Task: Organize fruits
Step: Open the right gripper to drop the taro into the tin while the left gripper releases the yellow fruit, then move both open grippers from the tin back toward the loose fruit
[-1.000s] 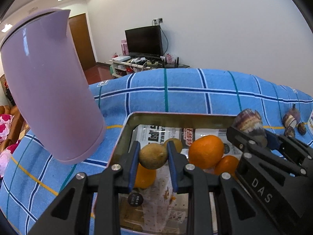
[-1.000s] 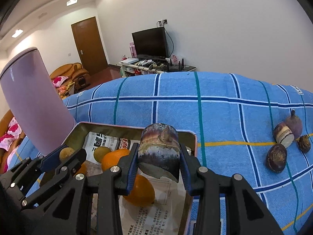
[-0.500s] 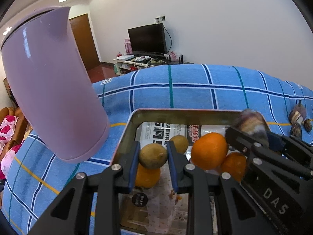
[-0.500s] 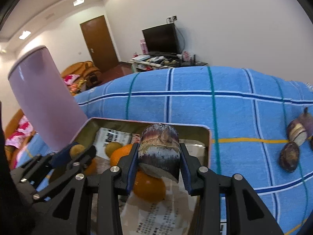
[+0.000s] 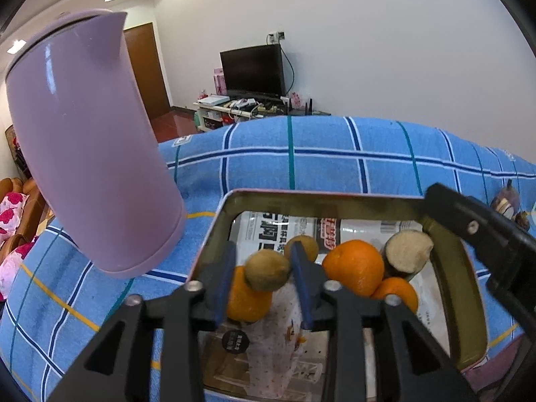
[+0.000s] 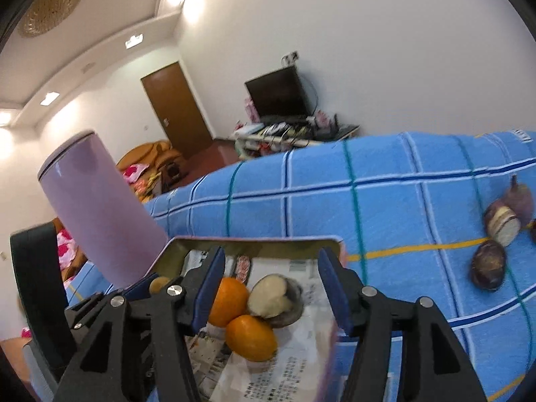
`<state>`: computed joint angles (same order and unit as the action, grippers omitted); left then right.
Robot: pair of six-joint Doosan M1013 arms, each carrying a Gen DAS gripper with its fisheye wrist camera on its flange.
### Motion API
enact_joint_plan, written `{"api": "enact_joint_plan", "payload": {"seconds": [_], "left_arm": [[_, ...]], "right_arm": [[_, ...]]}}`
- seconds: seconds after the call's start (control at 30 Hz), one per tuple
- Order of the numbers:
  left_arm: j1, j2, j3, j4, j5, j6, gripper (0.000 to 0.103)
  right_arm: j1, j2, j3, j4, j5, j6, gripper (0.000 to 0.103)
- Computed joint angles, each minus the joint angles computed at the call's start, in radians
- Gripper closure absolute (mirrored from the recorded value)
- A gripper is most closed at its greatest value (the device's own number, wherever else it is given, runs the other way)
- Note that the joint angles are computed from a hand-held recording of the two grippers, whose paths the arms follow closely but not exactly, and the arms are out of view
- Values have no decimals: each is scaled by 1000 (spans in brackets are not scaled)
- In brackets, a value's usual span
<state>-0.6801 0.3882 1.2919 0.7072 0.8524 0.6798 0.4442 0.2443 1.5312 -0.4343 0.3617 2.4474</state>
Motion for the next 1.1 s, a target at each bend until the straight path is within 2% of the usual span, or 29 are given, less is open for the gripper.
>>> {"api": "enact_joint_plan", "payload": {"seconds": [0.07,0.13,0.2,0.23,0.27,0.3,0.43,0.53,0.7,1.1], "left_arm": [[-6,-7,10,41,-7,-46,32],[-12,-17,26,91,-21,-108,23],[-14,-26,37,112,-42,-134,19],[-14,-29,40,116,-49,-141,11],[-15,-31,41,120,-47,-150,2],[-17,-34,44,131,-46,-169,1],[-18,-43,55,131,-74,-178,1],[-27,-39,52,147,-63,-175,1],[-40,-39,58,166,-76,-170,0],[-60,-43,78,216,-83,-232,0]], "right_arm": [[11,-6,6,-160,17,147,43],[23,-7,5,-287,56,254,43],[35,-9,4,-390,97,335,41],[39,-10,4,-432,115,367,39],[45,-10,4,-481,138,406,33],[51,-11,6,-530,158,445,28],[68,-20,31,-724,208,582,28],[84,-15,37,-823,291,647,27],[79,-21,54,-833,325,674,27],[77,-77,131,-909,310,650,27]]}}
